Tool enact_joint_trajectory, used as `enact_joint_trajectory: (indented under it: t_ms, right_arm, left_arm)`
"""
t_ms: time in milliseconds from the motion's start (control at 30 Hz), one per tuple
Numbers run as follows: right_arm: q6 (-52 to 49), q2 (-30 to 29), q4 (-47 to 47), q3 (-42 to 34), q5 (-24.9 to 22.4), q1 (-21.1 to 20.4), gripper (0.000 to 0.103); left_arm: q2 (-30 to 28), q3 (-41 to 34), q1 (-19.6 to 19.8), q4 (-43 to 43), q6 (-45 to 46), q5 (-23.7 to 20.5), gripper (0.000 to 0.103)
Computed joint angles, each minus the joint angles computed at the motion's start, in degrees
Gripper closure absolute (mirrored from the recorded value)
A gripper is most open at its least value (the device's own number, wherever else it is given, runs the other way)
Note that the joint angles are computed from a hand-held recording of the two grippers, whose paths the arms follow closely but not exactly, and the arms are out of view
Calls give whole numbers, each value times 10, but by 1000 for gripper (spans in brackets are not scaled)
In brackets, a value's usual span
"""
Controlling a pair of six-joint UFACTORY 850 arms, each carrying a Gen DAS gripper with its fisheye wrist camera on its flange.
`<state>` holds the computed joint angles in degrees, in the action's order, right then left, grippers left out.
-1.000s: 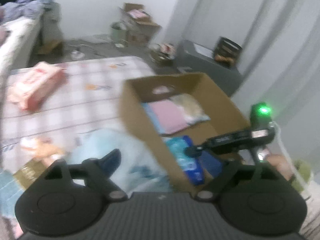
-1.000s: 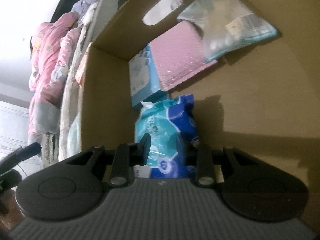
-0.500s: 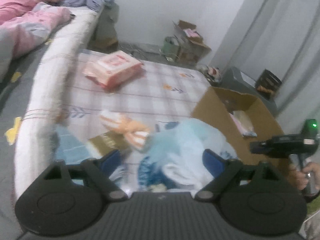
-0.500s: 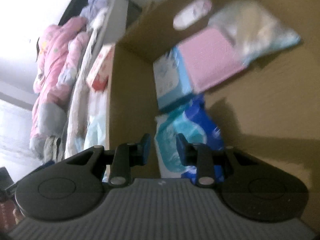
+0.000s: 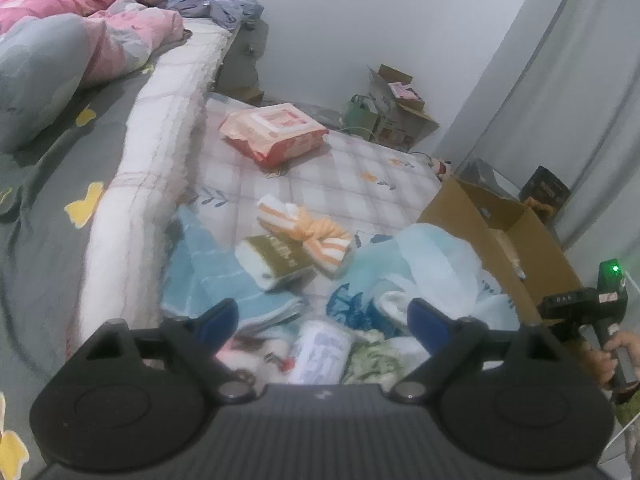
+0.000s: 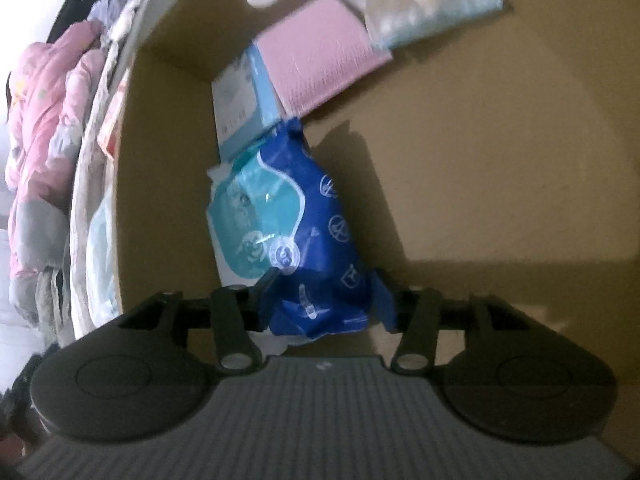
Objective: Organize soft objects
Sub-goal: 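Lower the wipes pack into the cardboard box and open the right tool, then move the right tool back over the pile toward the pink plush bunny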
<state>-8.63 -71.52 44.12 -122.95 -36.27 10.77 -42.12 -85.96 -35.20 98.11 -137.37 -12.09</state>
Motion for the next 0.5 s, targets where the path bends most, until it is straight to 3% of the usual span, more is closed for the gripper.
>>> enact_joint_trajectory:
  t_ms: [167,333,500]
  right_arm:
    - [19,3,-20,-1,10,5,58]
    - [11,30,-42,35,28,9,51]
    - [1,105,-69,131,117,19,43]
  left_arm:
    - [10,21,-4,5,-7,-25,10]
    - [18,38,-8,22,-31,-54,9]
    - [22,49,-10,35,-41,-66,9]
